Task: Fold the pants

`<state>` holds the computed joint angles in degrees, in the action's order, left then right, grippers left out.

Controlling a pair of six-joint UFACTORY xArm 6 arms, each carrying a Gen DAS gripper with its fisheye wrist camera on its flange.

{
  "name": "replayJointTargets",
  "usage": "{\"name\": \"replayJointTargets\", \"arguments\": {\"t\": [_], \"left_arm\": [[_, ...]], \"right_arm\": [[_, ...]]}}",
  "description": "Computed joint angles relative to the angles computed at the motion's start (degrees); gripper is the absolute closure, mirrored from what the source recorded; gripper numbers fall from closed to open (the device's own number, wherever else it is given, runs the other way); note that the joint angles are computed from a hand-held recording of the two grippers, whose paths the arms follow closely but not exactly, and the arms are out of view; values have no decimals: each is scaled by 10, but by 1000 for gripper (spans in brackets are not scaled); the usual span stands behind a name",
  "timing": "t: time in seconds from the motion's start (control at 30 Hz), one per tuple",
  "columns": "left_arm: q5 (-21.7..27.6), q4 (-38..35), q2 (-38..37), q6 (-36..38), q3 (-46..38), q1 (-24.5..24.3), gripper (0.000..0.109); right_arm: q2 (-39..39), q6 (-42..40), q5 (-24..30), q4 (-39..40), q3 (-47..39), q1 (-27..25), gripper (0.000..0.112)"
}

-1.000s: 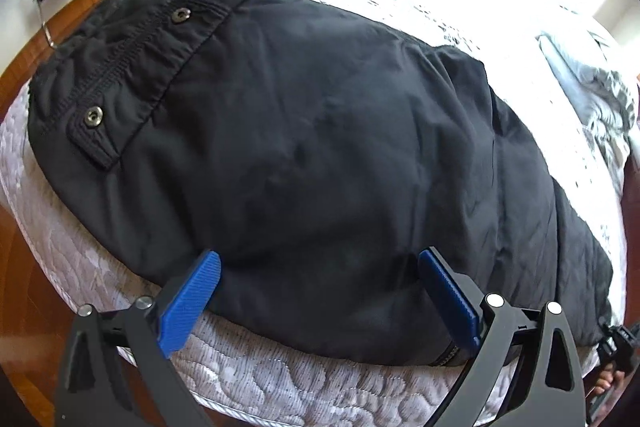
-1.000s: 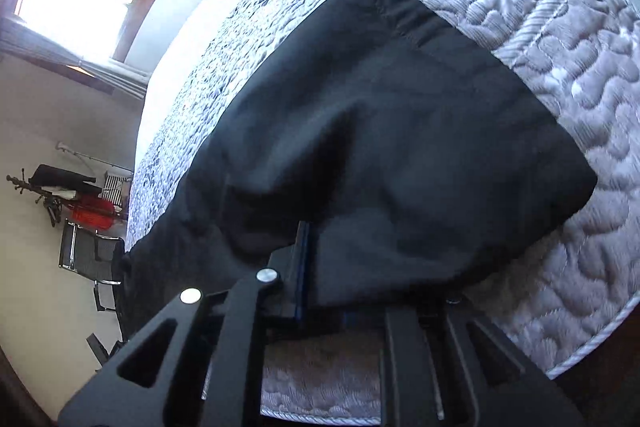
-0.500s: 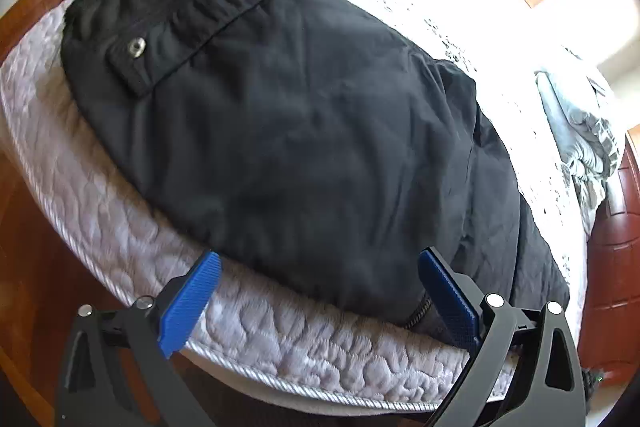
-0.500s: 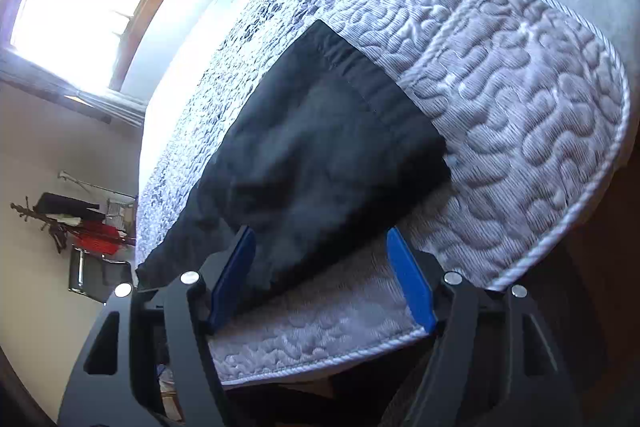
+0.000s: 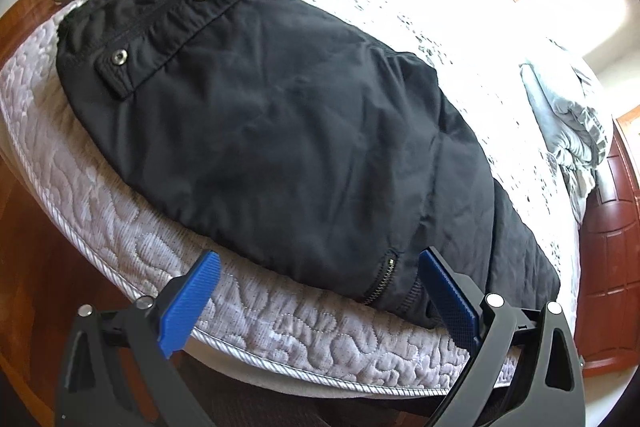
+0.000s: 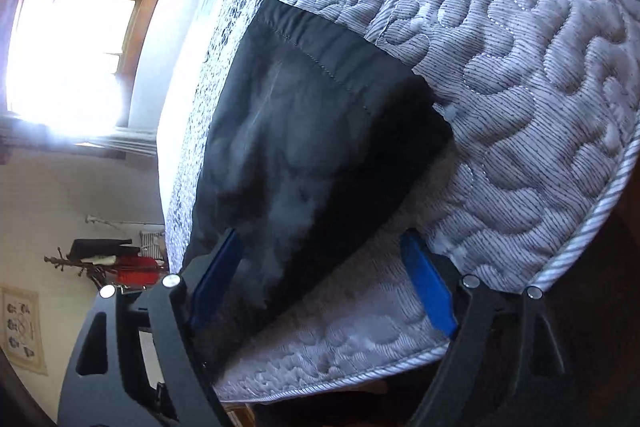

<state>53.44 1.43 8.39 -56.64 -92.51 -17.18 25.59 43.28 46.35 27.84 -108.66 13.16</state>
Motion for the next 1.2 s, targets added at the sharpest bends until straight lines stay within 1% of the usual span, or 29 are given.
{"name": "replayJointTargets", "arguments": {"t": [0.23, 0.27, 0.33, 0.37, 0.4, 0.43, 0.5, 0.57, 0.6, 0.8, 0.93, 1.0, 1.03, 1.1, 1.13, 1.17, 1.2], "left_arm": [[17, -5, 25, 6, -25, -2, 9], [18, -8, 29, 8, -27, -1, 9], [23, -11, 40, 11, -33, 0, 9], [27, -10, 44, 11, -36, 1, 9], [33, -9, 49, 10, -40, 2, 9], [32, -11, 51, 11, -40, 2, 9], [33, -15, 56, 12, -42, 4, 9], [36, -17, 61, 13, -43, 5, 9], [36, -17, 63, 13, -44, 5, 9], [29, -9, 72, -1, -52, 2, 9], [19, -32, 95, 9, -76, -4, 9], [25, -36, 111, 19, -95, -9, 9], [38, -21, 124, 16, -113, -15, 9], [55, -1, 139, 13, -134, -21, 9], [59, 5, 143, 9, -142, -23, 9], [55, 2, 141, 9, -139, -22, 9], [45, -7, 134, 11, -129, -19, 9]], "right_arm": [[22, 8, -41, -4, -6, -1, 30], [27, 11, -43, -4, -11, -1, 31], [36, 17, -48, -5, -22, -2, 39], [39, 20, -47, -4, -28, -3, 45], [41, 14, -54, 2, -28, -4, 57], [45, 10, -56, 8, -31, -6, 63], [42, -2, -66, 30, -22, -9, 83], [37, -24, -86, 59, -8, -10, 95], [36, -33, -88, 63, -7, -10, 97], [26, -50, -94, 73, -15, -18, 101], [23, -9, -73, -19, -42, -34, 101], [20, 29, -54, -46, -41, -45, 101], [21, 46, -34, -57, -44, -50, 101], [35, 54, 5, -75, -68, -55, 101], [40, 54, 15, -84, -79, -54, 101], [45, 55, 25, -96, -91, -52, 101], [60, 59, 43, -115, -125, -49, 101]]}}
